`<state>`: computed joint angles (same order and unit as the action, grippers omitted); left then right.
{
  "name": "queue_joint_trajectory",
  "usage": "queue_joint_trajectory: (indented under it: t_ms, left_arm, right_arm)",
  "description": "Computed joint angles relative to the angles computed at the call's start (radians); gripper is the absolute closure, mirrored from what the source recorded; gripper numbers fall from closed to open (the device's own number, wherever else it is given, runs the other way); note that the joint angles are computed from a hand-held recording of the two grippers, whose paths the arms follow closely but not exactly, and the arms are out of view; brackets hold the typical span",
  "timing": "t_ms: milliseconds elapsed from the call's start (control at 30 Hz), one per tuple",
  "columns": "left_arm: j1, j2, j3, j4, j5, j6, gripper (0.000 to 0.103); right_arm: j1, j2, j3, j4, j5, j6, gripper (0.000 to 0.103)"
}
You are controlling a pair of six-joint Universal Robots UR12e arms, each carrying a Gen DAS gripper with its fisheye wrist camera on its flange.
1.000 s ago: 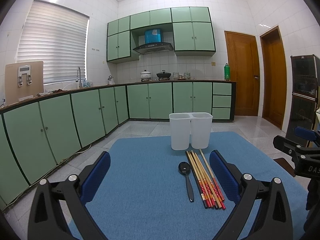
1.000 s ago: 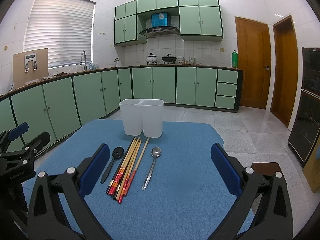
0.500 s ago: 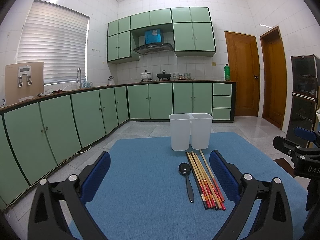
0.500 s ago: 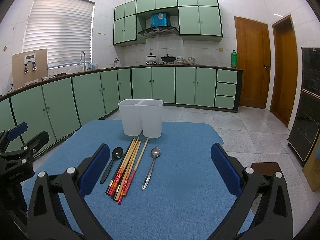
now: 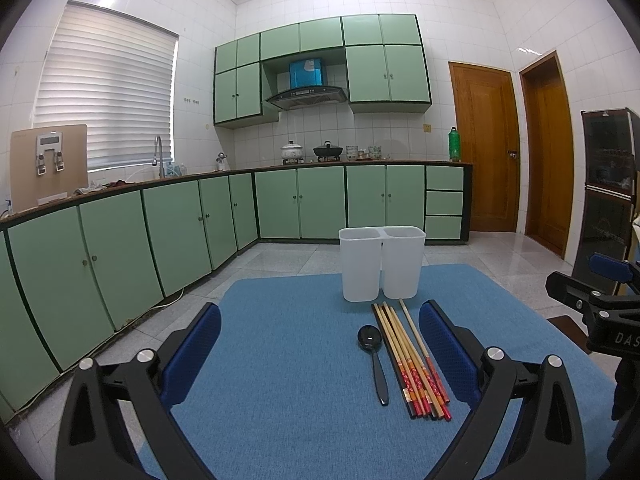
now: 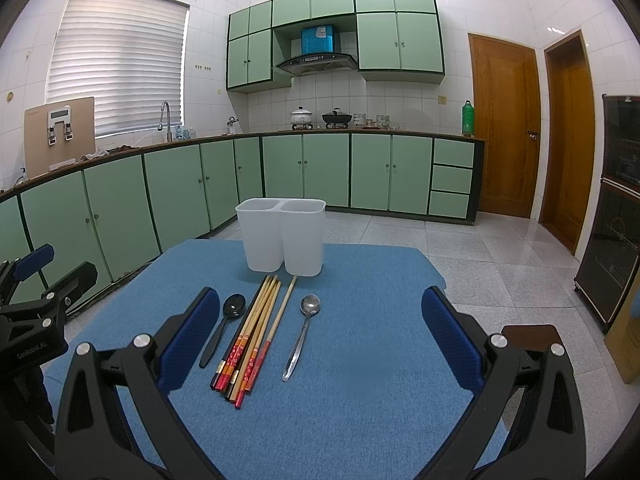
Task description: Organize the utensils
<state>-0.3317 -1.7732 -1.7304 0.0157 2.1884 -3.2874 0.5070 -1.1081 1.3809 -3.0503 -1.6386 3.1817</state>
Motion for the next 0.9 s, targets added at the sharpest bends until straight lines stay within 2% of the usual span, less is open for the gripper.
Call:
queue_joint_trajectory:
  t_ms: [633,767,900]
  left_arm:
    - [0.013,-0.007,0.007,-0.031,-0.012,-0.011,0.006]
    - [0.028,-0.013,0.023,-0.081,-0.027,-0.031,0.006]
    - [0.051,-0.024,0.054,-0.174,-0.062,-0.054,0.006]
  right_arm:
    - [-0.001,0.009,-0.023,0.051,-0.005,-0.006,0.005]
    - [-0.006,0.027,-0.072,0.144,0.024,-0.021,0.005]
    - [-0.013,0.059,-0.146,0.270,0.050,-0.022,0.005]
